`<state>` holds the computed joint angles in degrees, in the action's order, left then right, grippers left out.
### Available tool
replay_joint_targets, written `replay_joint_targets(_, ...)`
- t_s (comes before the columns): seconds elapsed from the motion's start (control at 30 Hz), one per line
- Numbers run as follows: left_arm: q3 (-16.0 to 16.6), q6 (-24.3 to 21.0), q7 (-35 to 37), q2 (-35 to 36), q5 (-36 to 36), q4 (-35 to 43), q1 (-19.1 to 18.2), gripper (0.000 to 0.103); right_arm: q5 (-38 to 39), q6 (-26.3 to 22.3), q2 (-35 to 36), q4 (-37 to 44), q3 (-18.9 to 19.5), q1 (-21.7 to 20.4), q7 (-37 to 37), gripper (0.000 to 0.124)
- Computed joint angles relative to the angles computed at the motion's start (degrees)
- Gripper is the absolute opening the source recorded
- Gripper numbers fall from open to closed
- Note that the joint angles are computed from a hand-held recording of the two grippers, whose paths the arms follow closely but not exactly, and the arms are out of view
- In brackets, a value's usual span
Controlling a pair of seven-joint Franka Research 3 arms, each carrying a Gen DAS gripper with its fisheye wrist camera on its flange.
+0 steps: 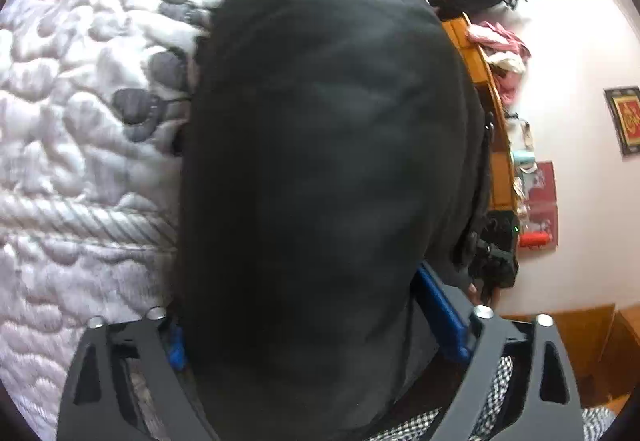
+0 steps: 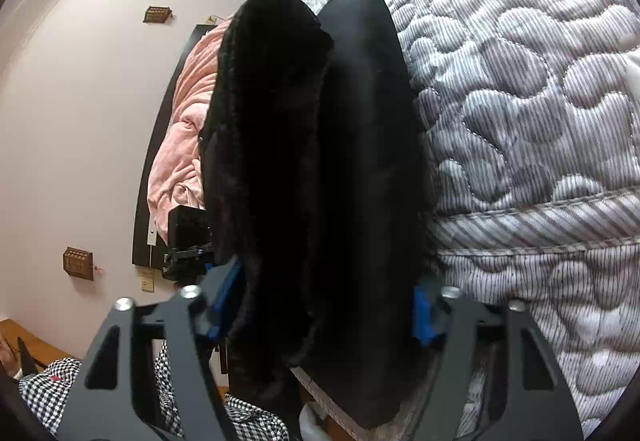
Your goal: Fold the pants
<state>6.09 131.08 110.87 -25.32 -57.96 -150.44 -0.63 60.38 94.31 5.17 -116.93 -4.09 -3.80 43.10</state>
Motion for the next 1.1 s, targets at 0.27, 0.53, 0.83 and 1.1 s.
replay_joint_targets(0.27, -0.1, 3.9, -4.6, -4.6, -1.7, -1.3, -0.8, 0.035, 1.8, 4.4, -8.6, -3.3, 0.0, 2.3, -2.9, 0.035)
replay_joint_targets(0.53, 0.4, 10.4, -1.4, -1.3, -5.0, 5.8, -4.2, 0.033, 3.1, 6.8, -4.1, 9.6, 0.6, 5.2, -1.7, 0.035)
replay_joint_targets(0.83, -2.8, 16.9, -2.5, 14.6, 1.1, 20.4, -1.0, 0.035, -1.2, 9.0, 16.0, 34.6, 5.8, 4.6, 9.0, 0.036)
replay_joint_targets(1.1, -7.3, 19.4, -2.2, 20.3, 4.5, 22.8, 2.4, 0.057, -6.4, 12.7, 22.9, 36.4, 9.1, 2.1, 16.7, 0.070)
